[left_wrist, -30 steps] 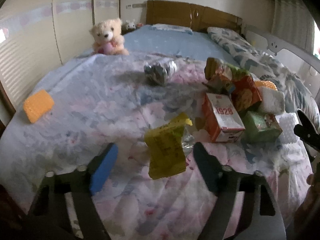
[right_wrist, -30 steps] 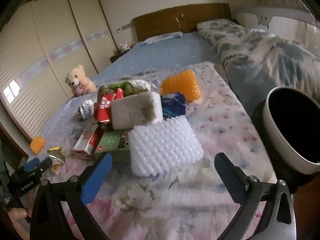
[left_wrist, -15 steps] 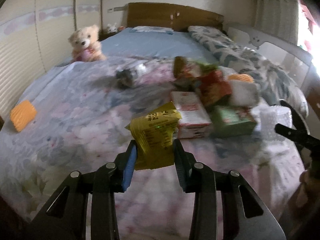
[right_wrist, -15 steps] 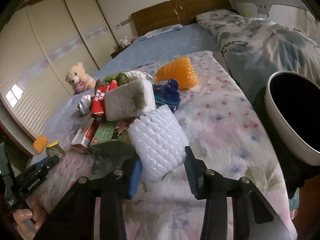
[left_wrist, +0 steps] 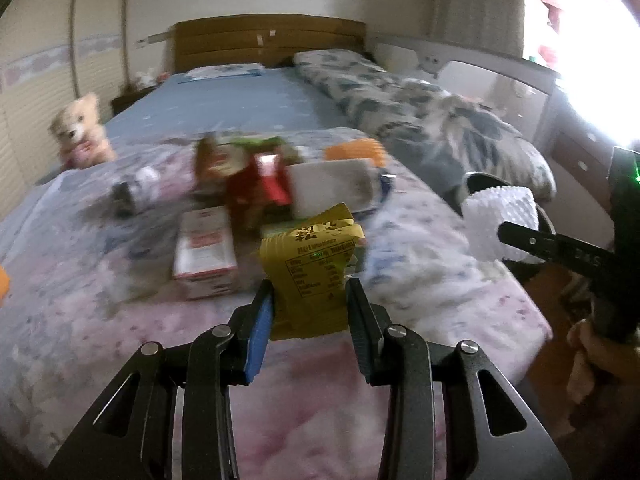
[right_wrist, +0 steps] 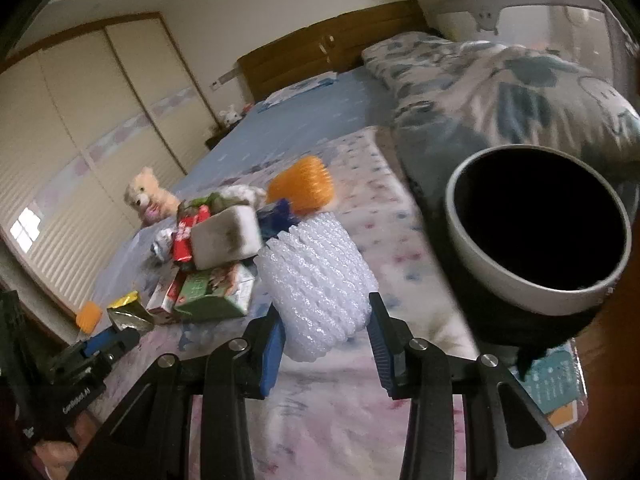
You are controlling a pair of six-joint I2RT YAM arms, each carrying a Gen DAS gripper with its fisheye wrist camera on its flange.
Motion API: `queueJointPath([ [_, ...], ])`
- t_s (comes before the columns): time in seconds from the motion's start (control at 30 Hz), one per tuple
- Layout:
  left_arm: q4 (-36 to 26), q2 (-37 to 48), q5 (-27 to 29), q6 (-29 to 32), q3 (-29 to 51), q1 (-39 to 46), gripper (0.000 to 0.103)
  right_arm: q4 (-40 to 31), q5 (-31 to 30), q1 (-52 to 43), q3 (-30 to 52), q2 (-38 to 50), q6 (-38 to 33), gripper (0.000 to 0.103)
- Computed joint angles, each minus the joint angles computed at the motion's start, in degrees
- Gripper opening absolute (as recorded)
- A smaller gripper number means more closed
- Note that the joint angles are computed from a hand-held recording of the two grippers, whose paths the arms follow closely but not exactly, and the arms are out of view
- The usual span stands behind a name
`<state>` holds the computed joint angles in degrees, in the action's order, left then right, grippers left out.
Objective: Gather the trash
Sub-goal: 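Carry both items over the black bin and open both grippers to drop them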
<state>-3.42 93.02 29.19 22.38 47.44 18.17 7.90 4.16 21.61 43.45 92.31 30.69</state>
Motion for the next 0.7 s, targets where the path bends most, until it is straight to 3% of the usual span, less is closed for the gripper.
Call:
queueJointPath([
  [0.4, -1.3, -1.3, -3.6, -5.0, 1.3, -14.1, 0.035, -2.5, -2.6, -11.6, -7.5, -10.8, -2.2, 0.039],
  [0.7, -0.7, 1.1, -8.5, -6.9, 4.6, -24.2, 0.035, -4.0, -6.4, -20.9, -9.2, -13.9, -4.8, 0.039],
])
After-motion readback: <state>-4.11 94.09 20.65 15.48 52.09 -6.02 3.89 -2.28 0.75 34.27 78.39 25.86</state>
